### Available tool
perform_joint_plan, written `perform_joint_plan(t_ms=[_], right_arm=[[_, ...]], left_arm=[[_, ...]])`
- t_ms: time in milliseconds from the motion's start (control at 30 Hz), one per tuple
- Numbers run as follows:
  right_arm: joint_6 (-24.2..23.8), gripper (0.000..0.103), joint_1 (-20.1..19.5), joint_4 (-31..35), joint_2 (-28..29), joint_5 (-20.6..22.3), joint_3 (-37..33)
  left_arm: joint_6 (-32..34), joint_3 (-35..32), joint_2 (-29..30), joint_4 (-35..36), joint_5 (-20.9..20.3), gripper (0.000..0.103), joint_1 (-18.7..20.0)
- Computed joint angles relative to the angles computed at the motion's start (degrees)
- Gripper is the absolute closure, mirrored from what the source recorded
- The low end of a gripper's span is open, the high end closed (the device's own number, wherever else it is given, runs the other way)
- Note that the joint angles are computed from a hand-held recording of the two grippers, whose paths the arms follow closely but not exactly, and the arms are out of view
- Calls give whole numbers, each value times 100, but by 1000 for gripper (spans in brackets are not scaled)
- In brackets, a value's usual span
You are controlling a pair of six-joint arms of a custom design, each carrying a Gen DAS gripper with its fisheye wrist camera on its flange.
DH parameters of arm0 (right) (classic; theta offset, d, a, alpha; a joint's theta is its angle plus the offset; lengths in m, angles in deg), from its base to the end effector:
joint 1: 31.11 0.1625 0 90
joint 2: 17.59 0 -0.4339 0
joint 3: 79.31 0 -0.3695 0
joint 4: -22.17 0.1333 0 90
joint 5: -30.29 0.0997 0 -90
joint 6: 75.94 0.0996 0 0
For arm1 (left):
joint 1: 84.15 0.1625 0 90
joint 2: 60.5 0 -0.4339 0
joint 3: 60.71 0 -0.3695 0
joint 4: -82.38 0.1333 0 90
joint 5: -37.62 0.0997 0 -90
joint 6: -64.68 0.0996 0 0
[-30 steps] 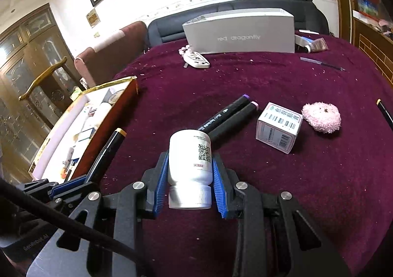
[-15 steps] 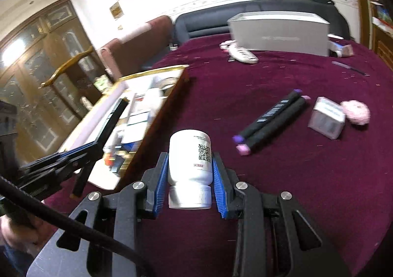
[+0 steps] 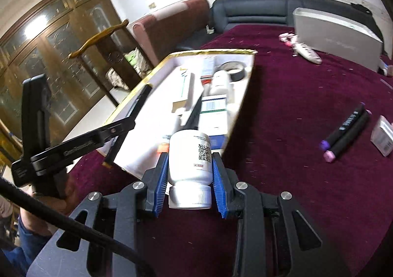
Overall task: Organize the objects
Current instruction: 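Drop the pill bottle into the white box with right gripper while left drops marker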
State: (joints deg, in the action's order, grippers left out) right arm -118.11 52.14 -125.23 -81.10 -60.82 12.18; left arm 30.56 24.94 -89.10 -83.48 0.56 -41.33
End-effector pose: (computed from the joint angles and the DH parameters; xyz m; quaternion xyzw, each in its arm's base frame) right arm 0.0534 -0.6665 0.3397 0.2919 -0.9221 0.2272 0.1137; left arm -0.3656 -0.6289 0.0355 0.0281 0.8857 -0.3974 0.2383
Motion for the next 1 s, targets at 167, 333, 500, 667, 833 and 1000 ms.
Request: perform_joint_plan(t_ms=[167, 333, 500, 667, 833, 1000], right_arm=[[22, 71, 168, 209, 283, -114, -195], [39, 71, 356, 379, 560, -223, -362], [-4, 71, 521, 531, 892, -427, -556], [-110, 71, 598, 570, 1140, -640, -728], [-318, 71, 613, 395, 1225, -886, -660], [-749, 71, 627, 52, 1140, -1088, -436]], left_arm=[[-90, 150, -117, -38, -57, 91, 136], [-173, 109, -150, 76, -69, 91, 270], [-163, 108, -190, 70, -172, 91, 378], [-53, 106, -196, -18, -309, 91, 415], [-4, 59, -189, 67, -443, 91, 437], [51, -7, -151, 110, -607, 91, 436]])
